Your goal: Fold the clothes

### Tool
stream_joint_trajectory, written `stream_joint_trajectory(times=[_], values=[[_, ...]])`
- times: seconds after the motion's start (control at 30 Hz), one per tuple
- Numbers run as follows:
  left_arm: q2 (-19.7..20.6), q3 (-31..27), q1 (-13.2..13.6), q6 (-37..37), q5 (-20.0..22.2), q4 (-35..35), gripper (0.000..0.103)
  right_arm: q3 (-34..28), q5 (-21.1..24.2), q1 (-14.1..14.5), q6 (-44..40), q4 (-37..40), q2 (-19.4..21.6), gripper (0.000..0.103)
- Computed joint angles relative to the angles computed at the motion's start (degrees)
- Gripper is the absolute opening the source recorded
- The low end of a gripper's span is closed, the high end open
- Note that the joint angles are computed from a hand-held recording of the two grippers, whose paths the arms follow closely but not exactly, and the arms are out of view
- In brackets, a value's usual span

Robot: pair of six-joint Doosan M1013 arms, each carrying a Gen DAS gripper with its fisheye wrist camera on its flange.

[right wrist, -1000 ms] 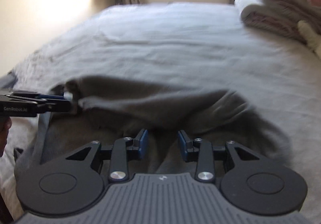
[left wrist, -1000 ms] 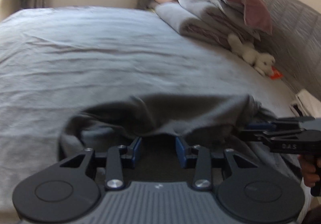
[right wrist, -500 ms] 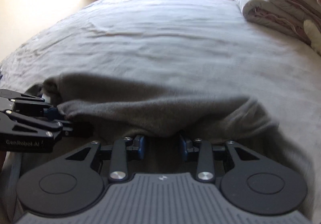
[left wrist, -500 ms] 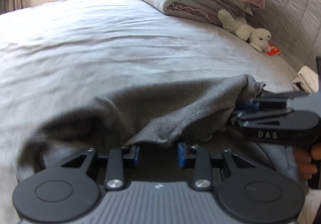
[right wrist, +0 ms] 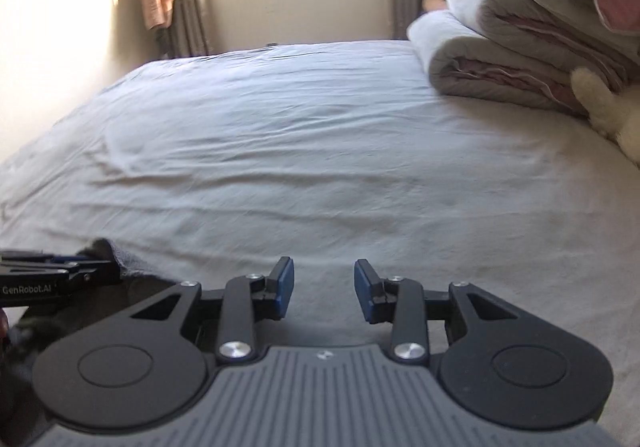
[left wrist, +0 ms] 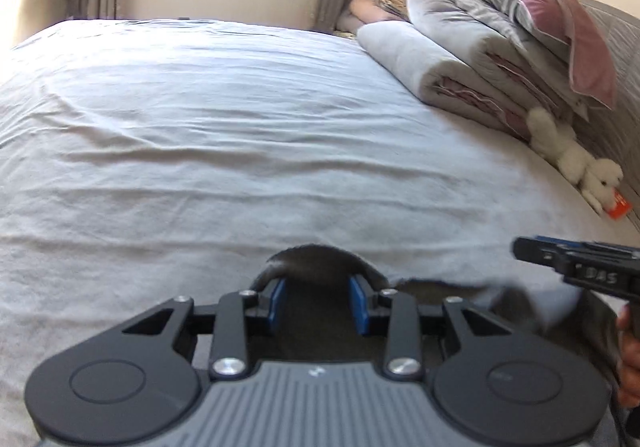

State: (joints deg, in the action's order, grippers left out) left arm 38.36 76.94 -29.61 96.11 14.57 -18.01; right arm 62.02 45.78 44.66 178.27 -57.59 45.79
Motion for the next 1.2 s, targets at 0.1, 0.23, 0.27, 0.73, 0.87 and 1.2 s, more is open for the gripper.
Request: stream_joint_trajectory(times=[0.1, 0.23, 0.27, 0.73, 0.87, 1.2], values=[[-0.4, 0.5, 0.0, 1.3, -1.3, 1.1, 0.035, 2.7, -0.9, -0.1, 1.5, -1.3, -1.9, 0.039], [-1.1, 1.3, 0.5, 1.5, -1.4, 2.9, 0.042, 6.4, -3.2, 0.4, -2.8, -1.1, -4.3, 0.039], [-1.4, 1.8, 0.5, 0.2, -1.7, 5.0, 0.044, 7.0, -3.2, 0.6, -5.1, -0.9, -4.6, 0.039], [-1.1, 1.8, 2.5, 12.3, 2.1, -3.7, 0.040, 12.4, -2.9, 2.9, -22.0, -10.2, -5.8, 0.061], [0.0, 0.5, 2.2, 14.0, 3.5, -6.5, 0.003, 10.7, -1.0, 2.7, -26.5, -11.7, -3.6, 0.030], [2.0, -0.8, 3.8, 16.0, -0.8, -20.9, 0.002, 11.9, -12.8, -3.6, 3.6, -4.4, -5.3, 0.005]])
